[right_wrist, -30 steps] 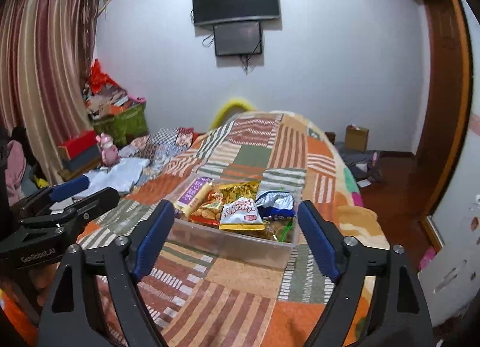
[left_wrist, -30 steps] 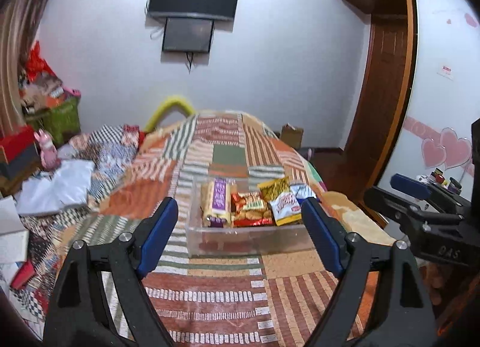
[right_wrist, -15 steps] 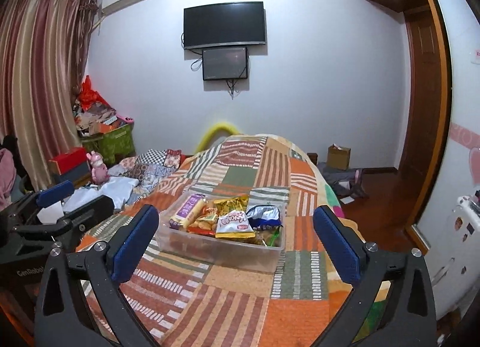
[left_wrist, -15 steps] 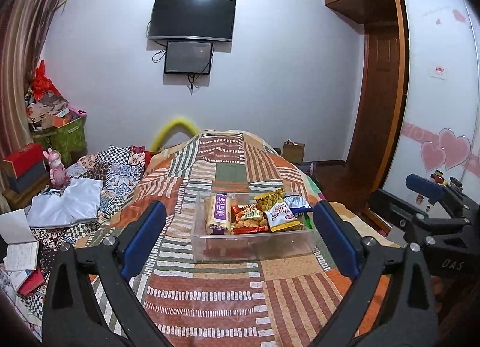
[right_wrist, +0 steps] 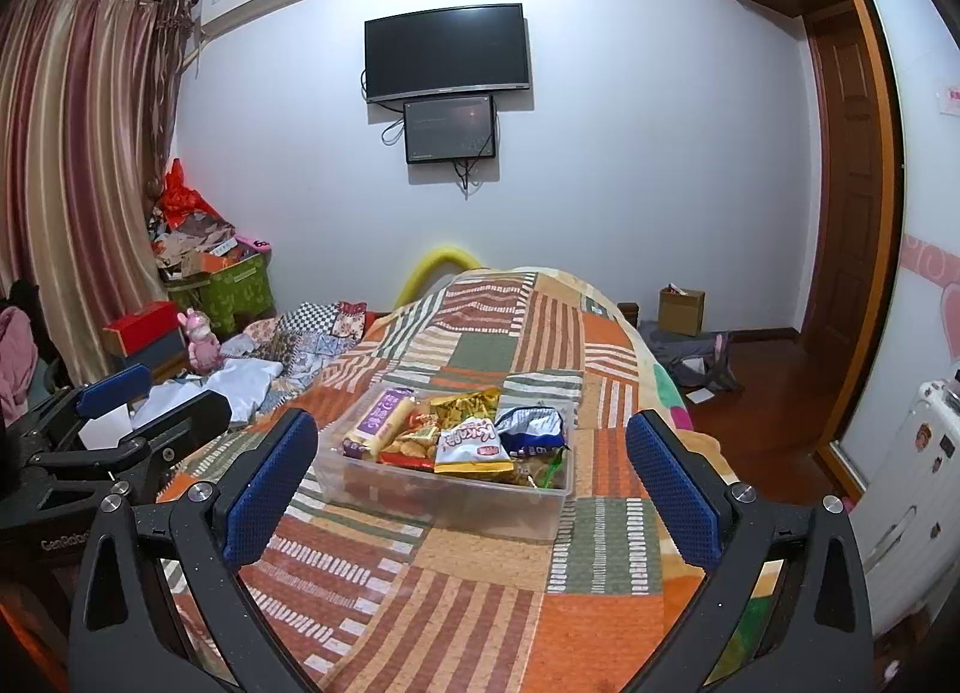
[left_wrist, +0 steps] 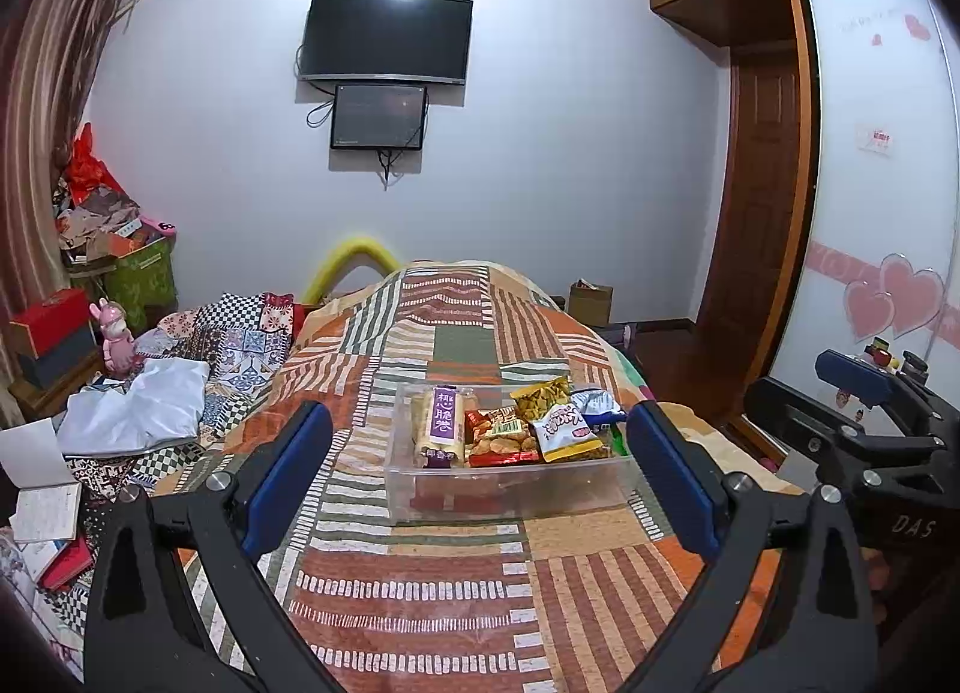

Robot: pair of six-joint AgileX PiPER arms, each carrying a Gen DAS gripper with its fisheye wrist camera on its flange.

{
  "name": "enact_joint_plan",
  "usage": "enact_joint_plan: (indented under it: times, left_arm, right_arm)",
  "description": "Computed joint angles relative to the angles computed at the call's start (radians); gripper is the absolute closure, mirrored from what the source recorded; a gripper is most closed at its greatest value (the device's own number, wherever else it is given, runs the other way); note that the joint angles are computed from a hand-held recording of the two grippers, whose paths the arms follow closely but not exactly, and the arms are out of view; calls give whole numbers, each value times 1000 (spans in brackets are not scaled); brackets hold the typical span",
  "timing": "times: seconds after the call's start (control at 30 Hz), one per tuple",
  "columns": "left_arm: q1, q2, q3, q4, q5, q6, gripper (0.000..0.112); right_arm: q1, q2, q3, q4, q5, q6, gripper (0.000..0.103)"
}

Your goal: Organize snacks

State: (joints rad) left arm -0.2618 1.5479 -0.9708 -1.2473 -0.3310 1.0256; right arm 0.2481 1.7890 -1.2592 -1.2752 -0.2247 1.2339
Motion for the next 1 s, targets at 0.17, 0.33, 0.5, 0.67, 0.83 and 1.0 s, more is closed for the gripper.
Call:
enact_joint_plan:
  times: [0.17,0.33,0.5,0.67,0.83,1.0]
  left_arm:
    - [1,-1,0,1,1,4,13]
    - [3,-2,1,6,5,-3,13]
    - [2,-2,-3,-1,8,5,13]
    - [0,-6,4,23,4,-17,13]
    - [8,-7,-1,28,16,-22,13]
    - [10,-7,0,43,22,-35,13]
  right_arm:
    - [-6,-4,8,26,-10,-23,0]
    - [-10,-3,9,30,-15,-22,0]
    - [-15,-5,7,2,-20,8,0]
    - [-16,-6,7,-2,-20,13,0]
    - [-15,-5,4,-4,-18,13,0]
    - [-13,-5,2,-12,-17,23,0]
